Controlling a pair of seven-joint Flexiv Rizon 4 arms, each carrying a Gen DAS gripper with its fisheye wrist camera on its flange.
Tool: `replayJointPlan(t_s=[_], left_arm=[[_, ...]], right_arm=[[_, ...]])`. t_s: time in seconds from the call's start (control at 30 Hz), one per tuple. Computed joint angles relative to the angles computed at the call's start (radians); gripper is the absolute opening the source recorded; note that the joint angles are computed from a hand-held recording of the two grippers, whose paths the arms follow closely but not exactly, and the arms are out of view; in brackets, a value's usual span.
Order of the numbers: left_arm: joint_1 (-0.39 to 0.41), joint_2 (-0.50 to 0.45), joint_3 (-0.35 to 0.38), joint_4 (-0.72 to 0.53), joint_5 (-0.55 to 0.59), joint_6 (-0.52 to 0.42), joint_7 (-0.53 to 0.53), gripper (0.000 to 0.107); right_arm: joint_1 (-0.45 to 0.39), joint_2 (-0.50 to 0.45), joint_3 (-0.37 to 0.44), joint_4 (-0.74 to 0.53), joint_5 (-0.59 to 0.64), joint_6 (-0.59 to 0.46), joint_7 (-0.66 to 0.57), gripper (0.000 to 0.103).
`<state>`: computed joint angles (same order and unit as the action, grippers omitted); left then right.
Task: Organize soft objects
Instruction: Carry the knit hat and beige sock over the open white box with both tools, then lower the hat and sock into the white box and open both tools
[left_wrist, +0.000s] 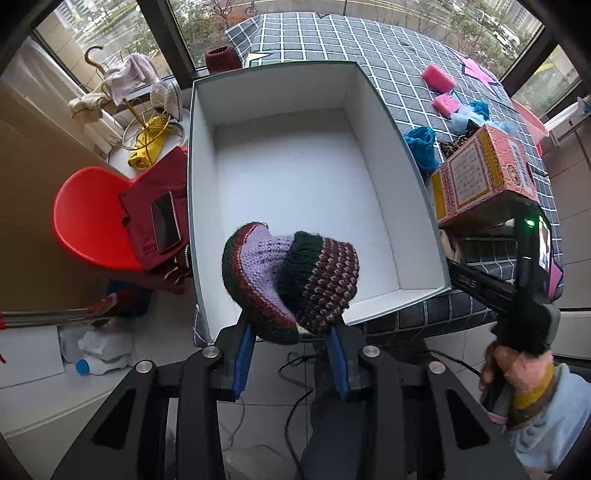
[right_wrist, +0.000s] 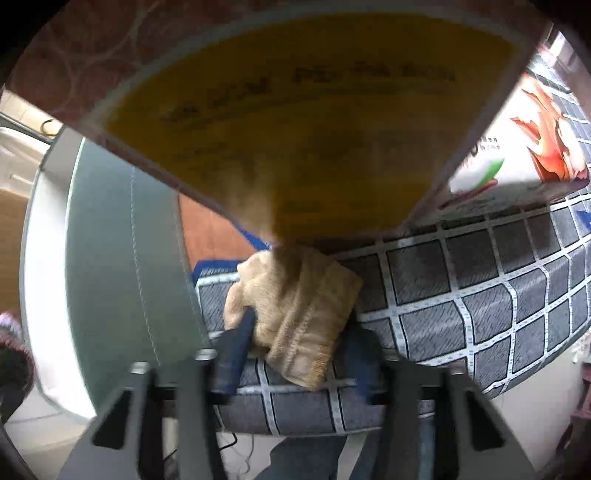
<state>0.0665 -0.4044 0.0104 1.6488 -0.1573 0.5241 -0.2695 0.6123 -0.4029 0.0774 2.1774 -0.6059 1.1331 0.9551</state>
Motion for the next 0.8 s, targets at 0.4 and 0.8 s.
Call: replayJointPlan(t_s=[0.4, 0.8], left_arm=[[0.005, -0.019, -0.011, -0.005, -0.053, 0.036, -0.048, 0.04], [0.017, -0.03, -0.023, -0.028, -0.097, 0.017, -0.067, 0.04]], right_arm=[[-0.03, 0.212, 0.108, 0.009, 0.026, -0.181, -0.137, 0.027], [-0.07, 0.112, 0.096, -0.25, -0.006, -0.219, -0.497, 0.027]])
